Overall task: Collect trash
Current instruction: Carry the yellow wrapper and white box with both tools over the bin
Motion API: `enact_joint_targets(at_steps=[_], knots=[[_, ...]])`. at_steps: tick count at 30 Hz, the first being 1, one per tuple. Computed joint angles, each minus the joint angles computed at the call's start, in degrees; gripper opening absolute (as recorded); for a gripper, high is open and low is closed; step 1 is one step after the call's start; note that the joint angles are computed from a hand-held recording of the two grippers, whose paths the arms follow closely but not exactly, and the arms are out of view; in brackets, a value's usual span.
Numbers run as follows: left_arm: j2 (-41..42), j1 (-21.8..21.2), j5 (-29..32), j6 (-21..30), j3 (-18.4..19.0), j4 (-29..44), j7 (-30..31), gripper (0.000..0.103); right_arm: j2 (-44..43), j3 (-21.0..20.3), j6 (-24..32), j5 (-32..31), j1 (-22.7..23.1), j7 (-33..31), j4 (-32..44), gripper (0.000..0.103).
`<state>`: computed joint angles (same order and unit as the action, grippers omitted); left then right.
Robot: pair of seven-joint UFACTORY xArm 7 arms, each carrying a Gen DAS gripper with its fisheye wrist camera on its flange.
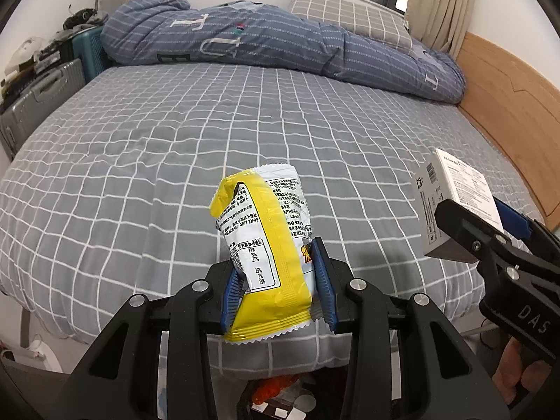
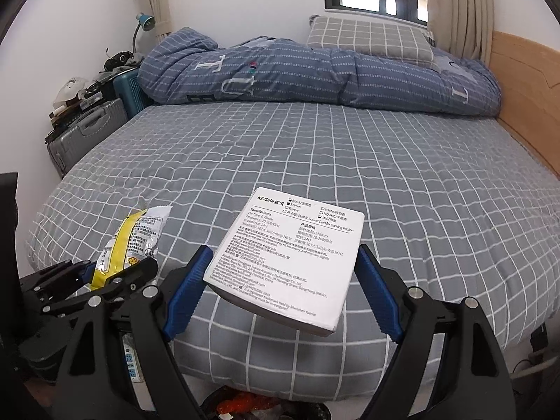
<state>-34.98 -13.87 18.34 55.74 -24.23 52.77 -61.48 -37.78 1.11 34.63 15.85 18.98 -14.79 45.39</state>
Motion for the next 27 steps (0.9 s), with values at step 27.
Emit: enact_joint_targets(at_steps=[27], knots=[[-6.1,-4.0,-3.5,5.6,-5.6,-1.6,-5.2,0.037,-14.8,-1.7,7.1,-1.6,-1.6,-0.8,-7.5,0.079]])
